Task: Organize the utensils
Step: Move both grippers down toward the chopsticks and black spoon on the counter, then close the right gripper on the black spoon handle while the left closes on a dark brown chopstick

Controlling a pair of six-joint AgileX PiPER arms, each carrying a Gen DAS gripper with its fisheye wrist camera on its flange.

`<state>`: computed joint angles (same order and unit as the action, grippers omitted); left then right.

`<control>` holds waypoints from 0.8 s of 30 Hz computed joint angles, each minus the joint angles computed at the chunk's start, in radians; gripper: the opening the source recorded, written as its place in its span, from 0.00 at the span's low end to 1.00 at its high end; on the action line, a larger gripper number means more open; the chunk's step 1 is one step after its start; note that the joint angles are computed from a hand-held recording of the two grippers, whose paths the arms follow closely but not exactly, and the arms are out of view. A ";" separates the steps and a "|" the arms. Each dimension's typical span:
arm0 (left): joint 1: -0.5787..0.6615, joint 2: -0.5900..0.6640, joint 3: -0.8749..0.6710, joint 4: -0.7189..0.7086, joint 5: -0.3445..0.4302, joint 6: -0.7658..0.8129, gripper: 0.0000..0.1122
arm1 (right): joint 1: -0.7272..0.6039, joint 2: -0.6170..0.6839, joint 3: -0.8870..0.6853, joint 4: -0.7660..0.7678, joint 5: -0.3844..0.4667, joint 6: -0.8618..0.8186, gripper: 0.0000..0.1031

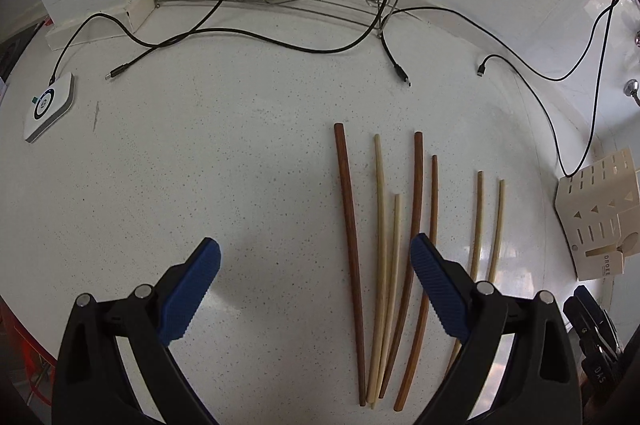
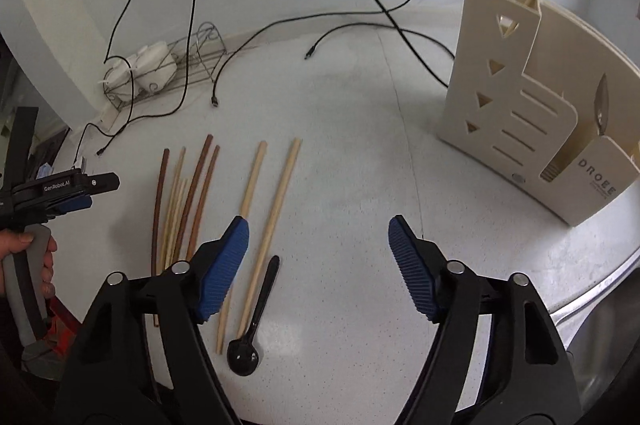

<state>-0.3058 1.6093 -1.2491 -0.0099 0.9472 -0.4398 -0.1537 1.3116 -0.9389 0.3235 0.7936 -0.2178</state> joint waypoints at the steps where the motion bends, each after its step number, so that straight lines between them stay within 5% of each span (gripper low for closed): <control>1: -0.011 0.011 -0.004 0.016 0.005 -0.010 0.84 | 0.001 0.024 -0.007 0.009 0.026 -0.007 0.61; 12: -0.075 0.092 -0.029 0.086 0.036 -0.065 0.73 | 0.129 0.163 -0.068 -0.060 0.141 0.056 0.36; 24: -0.063 0.114 -0.014 0.074 0.014 -0.078 0.70 | 0.200 0.243 -0.115 -0.121 0.152 0.111 0.29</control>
<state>-0.3689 1.7237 -1.2636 0.0636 0.9614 -0.5182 0.0459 1.5546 -1.0538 0.2023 0.9458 -0.1067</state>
